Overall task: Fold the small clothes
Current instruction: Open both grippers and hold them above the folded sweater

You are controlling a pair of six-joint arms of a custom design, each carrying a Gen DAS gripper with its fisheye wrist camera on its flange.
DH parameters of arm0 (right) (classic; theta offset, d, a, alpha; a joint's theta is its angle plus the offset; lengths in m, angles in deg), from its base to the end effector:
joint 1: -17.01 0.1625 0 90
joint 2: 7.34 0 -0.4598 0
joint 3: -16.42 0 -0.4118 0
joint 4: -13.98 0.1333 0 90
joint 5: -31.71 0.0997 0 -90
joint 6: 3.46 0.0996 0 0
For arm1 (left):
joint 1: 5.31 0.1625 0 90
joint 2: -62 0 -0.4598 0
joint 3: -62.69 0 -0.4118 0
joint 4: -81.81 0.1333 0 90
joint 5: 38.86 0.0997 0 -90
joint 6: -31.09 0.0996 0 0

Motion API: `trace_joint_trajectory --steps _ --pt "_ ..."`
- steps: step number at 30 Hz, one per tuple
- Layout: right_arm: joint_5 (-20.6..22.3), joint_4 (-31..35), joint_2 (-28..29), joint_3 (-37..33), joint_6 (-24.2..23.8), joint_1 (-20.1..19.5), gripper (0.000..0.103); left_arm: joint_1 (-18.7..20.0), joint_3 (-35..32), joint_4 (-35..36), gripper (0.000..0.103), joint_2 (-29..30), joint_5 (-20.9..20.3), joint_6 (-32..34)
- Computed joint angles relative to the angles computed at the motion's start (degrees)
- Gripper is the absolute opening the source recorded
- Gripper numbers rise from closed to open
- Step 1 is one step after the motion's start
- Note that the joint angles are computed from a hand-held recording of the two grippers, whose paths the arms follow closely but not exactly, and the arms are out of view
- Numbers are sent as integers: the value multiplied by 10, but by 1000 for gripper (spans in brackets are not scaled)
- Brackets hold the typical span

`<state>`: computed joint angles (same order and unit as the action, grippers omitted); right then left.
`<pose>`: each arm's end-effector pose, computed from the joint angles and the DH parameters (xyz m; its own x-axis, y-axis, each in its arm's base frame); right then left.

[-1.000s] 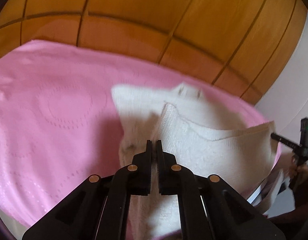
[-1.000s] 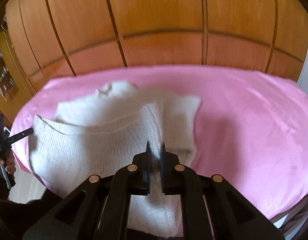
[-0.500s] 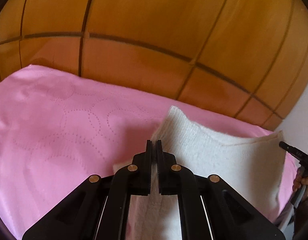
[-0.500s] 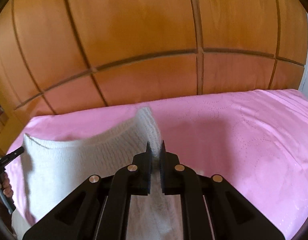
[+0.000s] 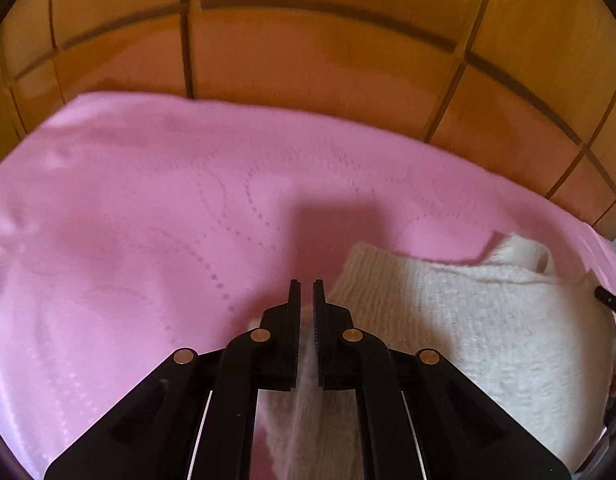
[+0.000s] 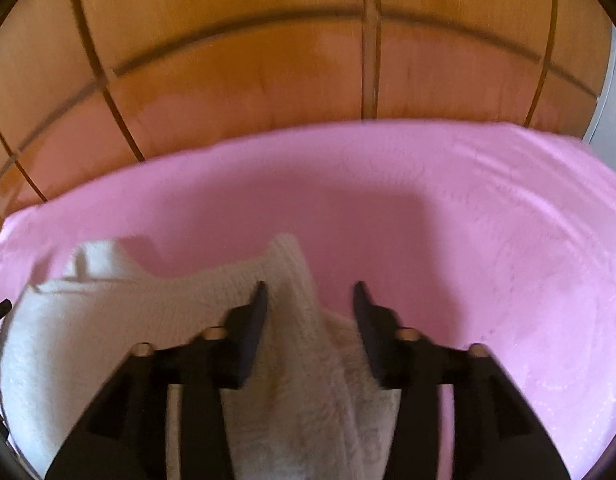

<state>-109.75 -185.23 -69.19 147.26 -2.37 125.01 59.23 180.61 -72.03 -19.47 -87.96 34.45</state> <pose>0.2012 -0.4401 0.2005 -0.7530 0.3016 0.5849 -0.2217 0.7206 -0.6570 -0.0454 -0.5572 0.3516 -0.7882 0.0999 -0.6073 0.4286 0.7972 -0.4252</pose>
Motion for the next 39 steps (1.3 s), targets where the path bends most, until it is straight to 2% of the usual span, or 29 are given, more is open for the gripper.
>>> trace_joint_trajectory --steps 2,4,7,8,10,11,13,14,17,20,23,25,29,33,35,39 --pt "2 -18 0 4 -12 25 47 -23 27 -19 3 -28 10 7" --pt "32 -25 -3 15 -12 48 56 -43 57 -31 3 -59 -8 19" --pt "71 -5 11 19 -15 82 62 -80 104 -39 3 -89 -16 32" --pt "86 1 20 19 -10 91 63 -88 113 -34 7 -90 -20 31" --pt "106 24 37 15 3 97 63 -101 132 -32 54 -88 -19 28" --pt "106 39 50 5 7 99 63 -105 142 -47 57 -84 -17 31" --pt "70 76 78 -15 17 100 64 -105 148 -52 57 -66 0 17" --pt "66 77 86 -18 20 94 64 -102 147 -50 57 -58 3 12" --pt "89 60 80 -13 28 78 64 -97 152 -71 57 -51 2 6" --pt "99 64 62 -1 43 83 64 -103 154 -59 57 -64 4 -7" --pt "94 44 45 14 54 88 73 -105 156 -54 57 -71 3 -14" --pt "89 29 17 35 70 90 75 -110 160 -47 57 -82 2 -23" --pt "43 1 -34 78 102 89 81 -117 167 -32 57 -102 0 -37" --pt "35 6 -103 132 157 65 84 -121 175 -21 59 -117 -4 -51" --pt "42 10 -130 162 185 44 84 -123 178 -15 59 -121 -5 -54" --pt "88 16 -156 202 214 11 85 -128 185 -13 59 -130 -5 -58"
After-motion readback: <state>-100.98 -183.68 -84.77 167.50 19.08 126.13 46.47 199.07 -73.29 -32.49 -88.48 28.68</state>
